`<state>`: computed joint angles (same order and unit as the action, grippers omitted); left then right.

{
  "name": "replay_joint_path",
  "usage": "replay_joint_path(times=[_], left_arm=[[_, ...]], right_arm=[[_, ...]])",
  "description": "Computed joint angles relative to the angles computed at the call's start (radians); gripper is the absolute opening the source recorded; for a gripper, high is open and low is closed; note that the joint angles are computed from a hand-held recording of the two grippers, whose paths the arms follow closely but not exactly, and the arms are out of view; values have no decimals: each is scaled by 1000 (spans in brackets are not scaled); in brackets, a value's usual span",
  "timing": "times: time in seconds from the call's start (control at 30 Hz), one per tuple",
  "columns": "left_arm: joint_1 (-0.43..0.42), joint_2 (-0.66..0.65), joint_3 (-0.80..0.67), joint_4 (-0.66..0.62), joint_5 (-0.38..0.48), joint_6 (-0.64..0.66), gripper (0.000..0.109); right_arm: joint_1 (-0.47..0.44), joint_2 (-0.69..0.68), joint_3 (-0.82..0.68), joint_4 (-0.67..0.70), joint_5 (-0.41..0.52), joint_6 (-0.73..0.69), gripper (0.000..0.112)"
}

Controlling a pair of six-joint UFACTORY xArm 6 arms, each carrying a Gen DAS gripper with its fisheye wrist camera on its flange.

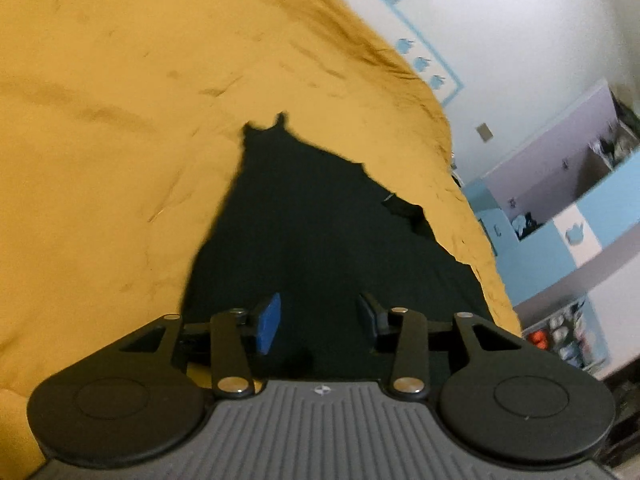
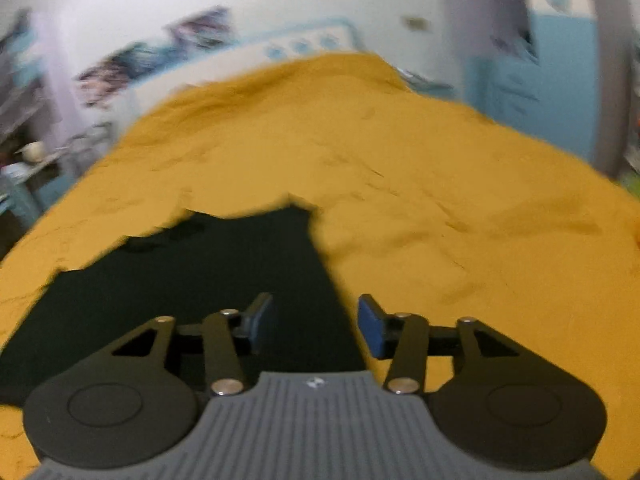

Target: Fold small clothes

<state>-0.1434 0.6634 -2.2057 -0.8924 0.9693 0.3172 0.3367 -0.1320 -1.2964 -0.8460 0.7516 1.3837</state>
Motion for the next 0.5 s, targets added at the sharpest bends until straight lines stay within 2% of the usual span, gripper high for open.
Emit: replay_joint_path(times=[0.1,0.2,0.27,0.33,0.4,0.43,0.5], left_arm=[[-47,-38,59,43,-79,-14,47],[-93,-19,43,-46,-57,-45,48],[-123,-11,40,-67,-59,-35,50],[-146,13,10,-6,-47,-51,50],[-150,27,-2,55,-42,-69,50],[-146,28,1,78,-45,-82,50],[-126,21,25,82,-55,-96,50]], right_arm=[[20,93,-76,65,-109,-45,50],[43,244,-195,118,-253,-16,50],[67,363,-309,213,-299,-43,49],[89,461,-404,315,-317,-97,48],[102,503,-431,413,-322,-152,48],[103,507,-425,433,-320,-160,48],[98,467,-365,377,-309,-103,46]])
